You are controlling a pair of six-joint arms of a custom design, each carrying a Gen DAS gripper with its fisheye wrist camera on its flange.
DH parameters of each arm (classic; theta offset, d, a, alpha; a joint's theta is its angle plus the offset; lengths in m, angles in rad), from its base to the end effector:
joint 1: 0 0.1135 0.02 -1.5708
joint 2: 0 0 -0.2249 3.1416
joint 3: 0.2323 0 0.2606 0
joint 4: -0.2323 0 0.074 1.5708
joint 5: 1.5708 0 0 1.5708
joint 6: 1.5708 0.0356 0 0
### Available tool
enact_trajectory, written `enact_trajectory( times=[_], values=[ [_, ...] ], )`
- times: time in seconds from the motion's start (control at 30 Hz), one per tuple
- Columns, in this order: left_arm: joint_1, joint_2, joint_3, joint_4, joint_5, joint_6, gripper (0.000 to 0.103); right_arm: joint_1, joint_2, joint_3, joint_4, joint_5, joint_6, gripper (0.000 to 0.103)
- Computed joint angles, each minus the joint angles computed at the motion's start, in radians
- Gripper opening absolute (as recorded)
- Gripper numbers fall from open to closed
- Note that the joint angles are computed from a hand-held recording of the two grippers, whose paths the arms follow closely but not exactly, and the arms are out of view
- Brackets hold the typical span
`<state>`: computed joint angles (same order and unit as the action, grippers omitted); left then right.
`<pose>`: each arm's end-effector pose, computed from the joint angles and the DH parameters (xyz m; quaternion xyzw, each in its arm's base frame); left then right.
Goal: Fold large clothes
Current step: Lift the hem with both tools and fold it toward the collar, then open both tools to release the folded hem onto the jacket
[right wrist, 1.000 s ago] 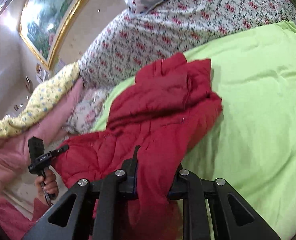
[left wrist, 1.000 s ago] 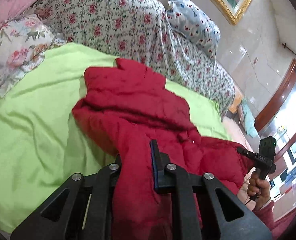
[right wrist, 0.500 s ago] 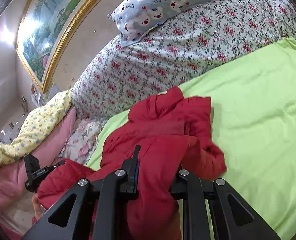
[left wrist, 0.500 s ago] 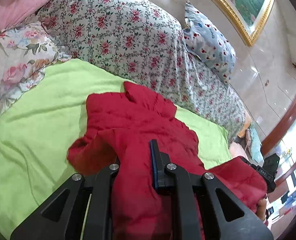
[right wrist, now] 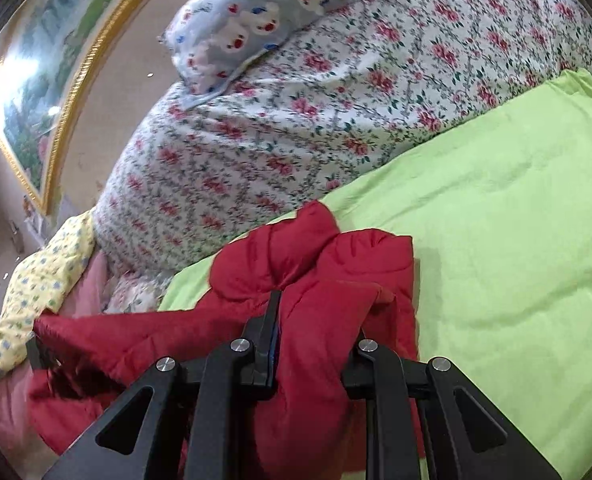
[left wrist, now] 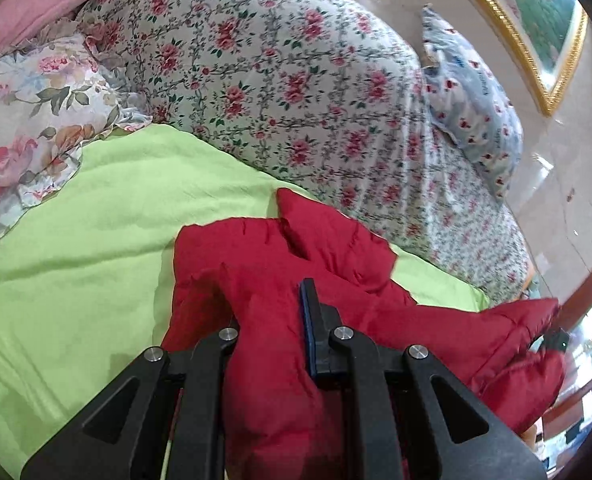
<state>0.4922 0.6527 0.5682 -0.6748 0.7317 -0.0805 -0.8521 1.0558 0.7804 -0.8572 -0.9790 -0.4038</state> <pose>0.1628 0.0603 0.2193 -0.1069 0.8629 -0.2464 0.4280 0.1601 -0.1382 0.2130 0.0919 0.8626 0.2587 0.4249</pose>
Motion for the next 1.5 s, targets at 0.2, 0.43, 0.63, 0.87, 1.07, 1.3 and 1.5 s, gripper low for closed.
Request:
enact_trajectory(
  times=[0.2,0.43,0.63,0.87,1.07,1.3,1.5],
  values=[
    [-0.109,0.185,-0.013,0.262,-0.112,-0.179,0.013,0.133,0.094,-0.041,0.293,0.112,0.258,0.018],
    [-0.220,0.409,0.006,0.512,-0.262,-0.298,0.013,0.260,0.250,-0.027,0.518,0.259,0.407,0.019],
    [-0.255,0.580,0.071,0.603,-0.307,-0.290,0.014,0.331,0.321,-0.032,0.660,0.359,0.446,0.019],
    [-0.224,0.618,0.149,0.525,-0.276,-0.252,0.018,0.409,0.404,-0.010,0.772,0.480,0.516,0.019],
    [-0.256,0.416,0.116,0.424,-0.346,-0.157,0.024,0.425,0.457,0.014,0.804,0.511,0.536,0.019],
    [-0.212,0.309,0.106,0.365,-0.300,-0.135,0.031,0.444,0.484,0.039,0.808,0.542,0.540,0.019],
    [-0.191,0.132,0.043,0.308,-0.288,-0.097,0.036,0.471,0.547,0.092,0.812,0.591,0.551,0.019]
  ],
)
